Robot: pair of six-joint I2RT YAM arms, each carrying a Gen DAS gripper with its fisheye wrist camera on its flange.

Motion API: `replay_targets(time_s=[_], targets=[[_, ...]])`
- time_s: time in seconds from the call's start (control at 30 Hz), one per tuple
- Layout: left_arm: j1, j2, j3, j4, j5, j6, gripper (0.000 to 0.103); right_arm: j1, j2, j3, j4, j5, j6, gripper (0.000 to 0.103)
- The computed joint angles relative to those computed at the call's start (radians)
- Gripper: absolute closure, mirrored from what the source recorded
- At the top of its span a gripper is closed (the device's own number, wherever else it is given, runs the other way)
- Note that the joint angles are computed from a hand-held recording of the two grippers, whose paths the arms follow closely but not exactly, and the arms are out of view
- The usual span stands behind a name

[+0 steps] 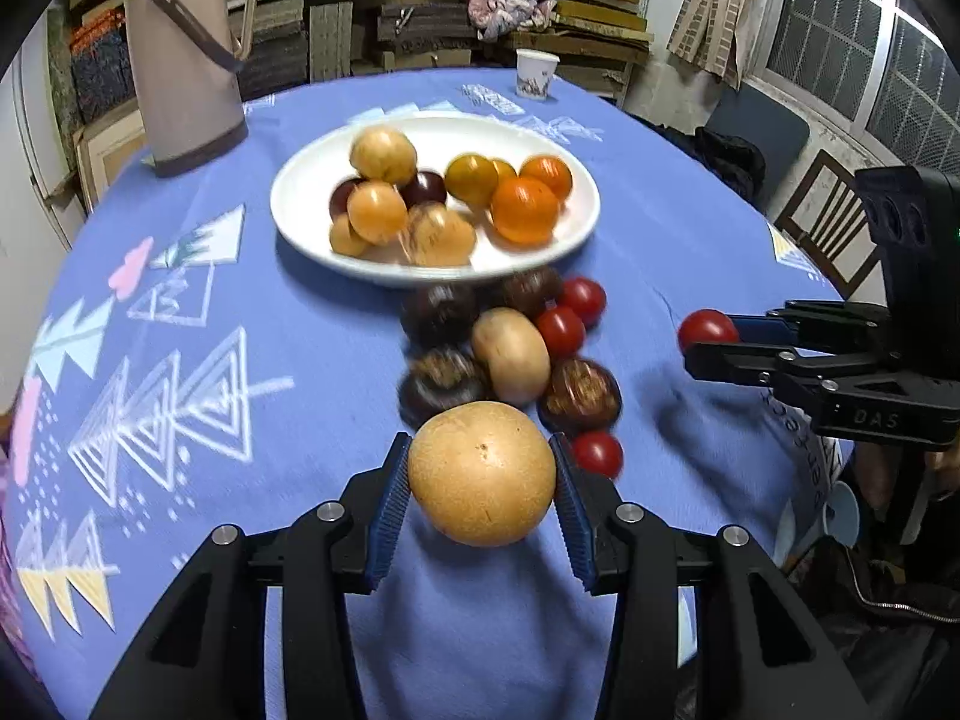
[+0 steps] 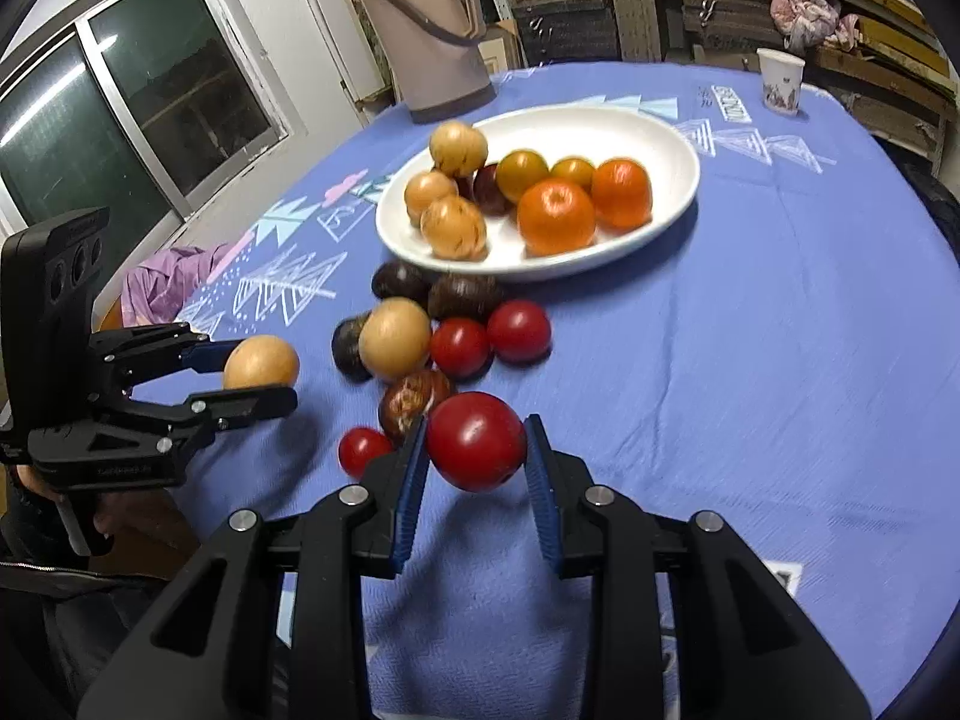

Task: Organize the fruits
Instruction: 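Carry the tan fruit and red tomato onto the white plate, opening both tools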

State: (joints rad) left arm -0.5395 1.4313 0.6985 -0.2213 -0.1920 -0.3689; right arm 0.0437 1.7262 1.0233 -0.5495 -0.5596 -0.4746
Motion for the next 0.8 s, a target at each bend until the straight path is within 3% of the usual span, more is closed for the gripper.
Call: replay_targets(time_s=[0.17,0.37,0.5,0.8], targets=[[0.062,0.001,0.064,-0.006,0.011,0.07,0.057,-0.001,0.028,0.084,-0.009,-0.01,0.028,0.072],[0.167,0.083,0.195,0.006,0.109,0.137,0.057,0.018,0.151,0.274,-0.002,-0.016,0.188,0.072],[0.212,0.197,0.336,-0.012,0.131,0.158,0.057,0.052,0.248,0.407,0.013,0.0,0.267,0.072],[0.282,0.395,0.519,-0.05,0.142,0.135,0.057,0.119,0.473,0.672,-0.046,0.071,0.291,0.072]])
